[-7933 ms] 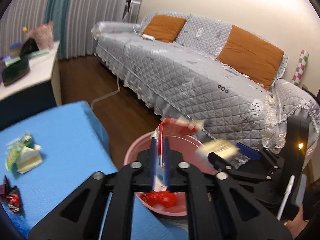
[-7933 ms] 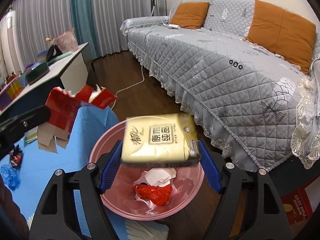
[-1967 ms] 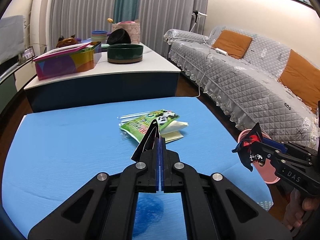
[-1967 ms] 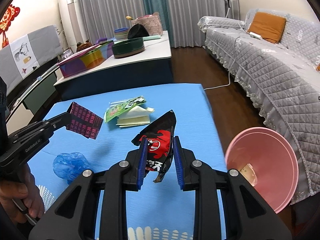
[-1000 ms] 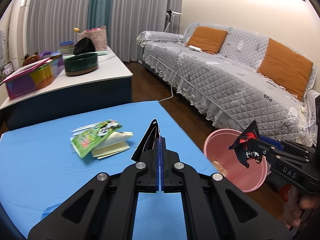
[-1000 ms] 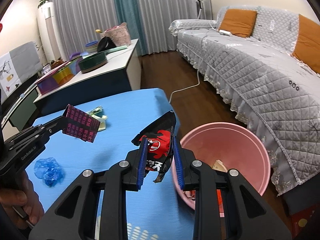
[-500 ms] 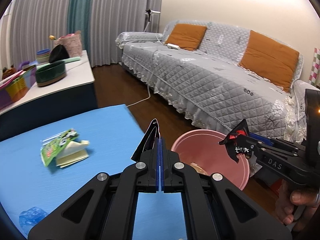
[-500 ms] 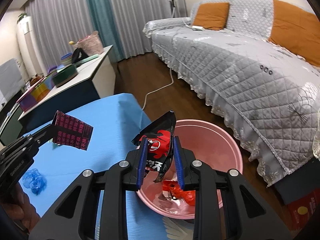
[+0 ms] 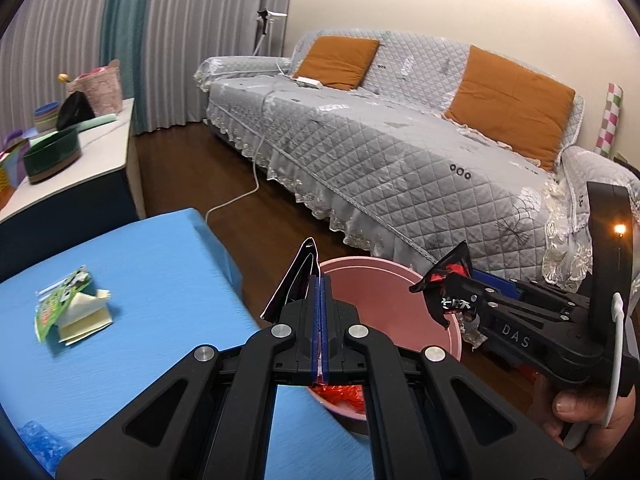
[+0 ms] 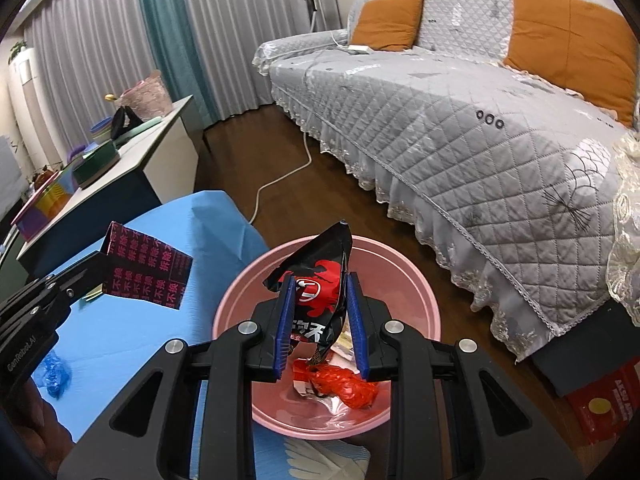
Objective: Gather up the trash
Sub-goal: 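Carry both wrappers over the pink basin and open both tools to drop them, then return to the table and grasp the blue plastic bag with the left tool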
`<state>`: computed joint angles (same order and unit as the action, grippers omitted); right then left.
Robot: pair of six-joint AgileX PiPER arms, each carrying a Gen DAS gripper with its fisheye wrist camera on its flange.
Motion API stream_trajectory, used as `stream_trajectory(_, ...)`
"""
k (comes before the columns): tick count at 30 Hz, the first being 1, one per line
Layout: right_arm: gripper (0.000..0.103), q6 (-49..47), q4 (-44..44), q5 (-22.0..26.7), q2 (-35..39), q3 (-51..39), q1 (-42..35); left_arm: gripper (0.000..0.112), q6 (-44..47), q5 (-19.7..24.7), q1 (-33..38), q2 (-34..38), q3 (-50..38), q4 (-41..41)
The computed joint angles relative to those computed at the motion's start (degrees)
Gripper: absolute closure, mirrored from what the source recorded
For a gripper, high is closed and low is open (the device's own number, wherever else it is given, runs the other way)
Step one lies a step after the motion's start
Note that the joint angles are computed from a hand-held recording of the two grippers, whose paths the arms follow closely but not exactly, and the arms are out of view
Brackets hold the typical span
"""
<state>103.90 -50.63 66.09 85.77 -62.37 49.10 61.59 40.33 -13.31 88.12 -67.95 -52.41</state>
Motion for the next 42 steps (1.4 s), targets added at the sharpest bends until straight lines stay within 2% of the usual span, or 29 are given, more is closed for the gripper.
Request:
stream_trajectory(2,0.077,0.1,0.2,-0.2,-0.4,0.7,-0.2,0.112,-0.6,0.5,-0.8,0.8,-0.4,0.1)
stream_trajectory(5,0.076,-0.9,1.1,-1.2,-0.6,1.2,-1.0,0.112,-2.2,5.1,-1.2,3.6,-2.8,1.2)
stream_trajectory(6,0.075,-1.6,1.7,-1.4,-0.5,1.1,-1.3,0.109,-2.4,5.5,-1.3,4.0,-2.9,1.3)
stream_trajectory(7,0.074,-1.8,2.0,-1.0,-0.2,1.1,-1.4,0.101,-3.1,5.8,-1.4,4.4,-3.0,1.9)
stream_trajectory(9,0.053,-1.6,2.8,-0.6,0.0,1.1,-2.0,0.093,-3.0,5.1,-1.2,4.1,-2.4,2.0)
stream_trajectory(10,0.052,-0.9,2.7,-0.9,-0.4,1.6,-2.1,0.093,-2.9,5.0,-0.8,3.9,-2.2,1.9)
stream_trajectory(16,0.051,1.0,2.9,-2.0,-0.7,1.9,-3.1,0.093,-2.3,5.7,2.0,3.0,-2.2,1.7)
stream_trajectory(26,0.051,-1.6,1.5,-1.6,5.3,-6.1,-1.6,0.093,-0.2,8.1,9.6,1.7,-3.0,1.7)
stream_trajectory(35,0.051,-4.7,0.9,-1.9,12.5,-16.2,-0.2,0.093,4.1,10.3,19.9,2.2,-3.4,2.5)
stream_trajectory(42,0.051,-8.0,1.3,-2.5,20.2,-27.4,0.6,0.093,4.8,13.1,29.7,5.7,-7.9,4.1)
